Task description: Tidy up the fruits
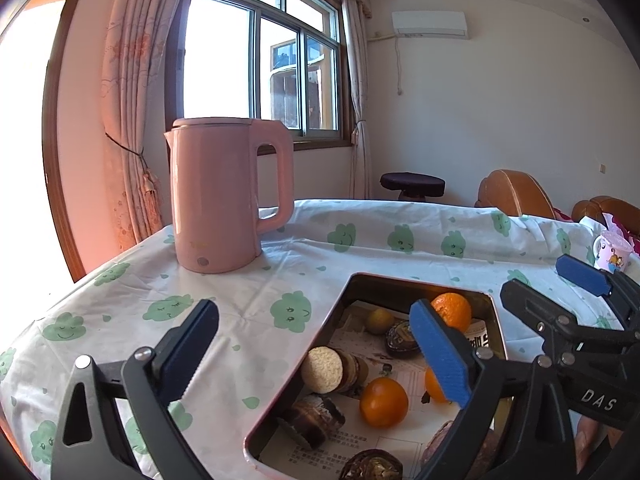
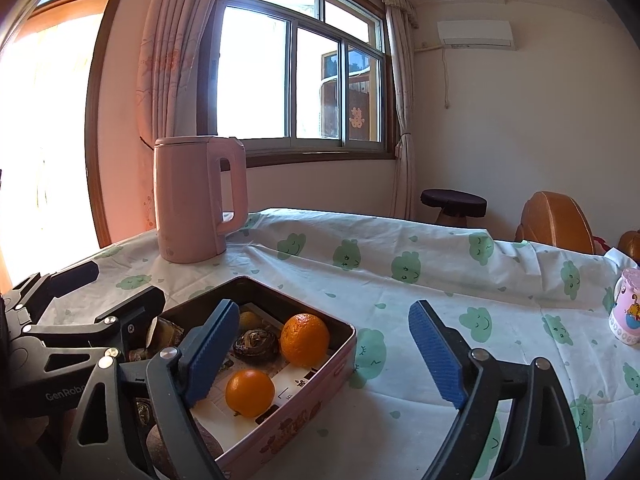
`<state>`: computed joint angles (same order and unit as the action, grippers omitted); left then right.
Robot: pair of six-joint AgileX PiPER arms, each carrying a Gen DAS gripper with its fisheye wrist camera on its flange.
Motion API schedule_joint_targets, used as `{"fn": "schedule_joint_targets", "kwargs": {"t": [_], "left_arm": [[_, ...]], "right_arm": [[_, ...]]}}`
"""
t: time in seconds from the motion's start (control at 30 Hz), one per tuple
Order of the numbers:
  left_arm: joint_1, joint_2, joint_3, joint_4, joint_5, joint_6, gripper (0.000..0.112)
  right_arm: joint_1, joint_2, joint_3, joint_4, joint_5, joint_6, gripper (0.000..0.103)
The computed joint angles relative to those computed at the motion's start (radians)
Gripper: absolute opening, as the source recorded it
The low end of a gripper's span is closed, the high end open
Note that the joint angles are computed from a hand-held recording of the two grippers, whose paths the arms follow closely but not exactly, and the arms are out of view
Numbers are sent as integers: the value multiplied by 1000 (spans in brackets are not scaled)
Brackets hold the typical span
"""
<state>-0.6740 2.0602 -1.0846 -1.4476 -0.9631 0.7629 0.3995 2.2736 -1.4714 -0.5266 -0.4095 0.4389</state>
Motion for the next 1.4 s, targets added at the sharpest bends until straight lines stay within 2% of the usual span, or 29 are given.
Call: {"fn": "schedule_joint_targets", "kwargs": {"t": [1.4], "left_arm": [[-9, -8, 16, -9, -41, -21, 103]], "right_arm": [[-5, -10, 20, 75, -10, -53, 90]]}}
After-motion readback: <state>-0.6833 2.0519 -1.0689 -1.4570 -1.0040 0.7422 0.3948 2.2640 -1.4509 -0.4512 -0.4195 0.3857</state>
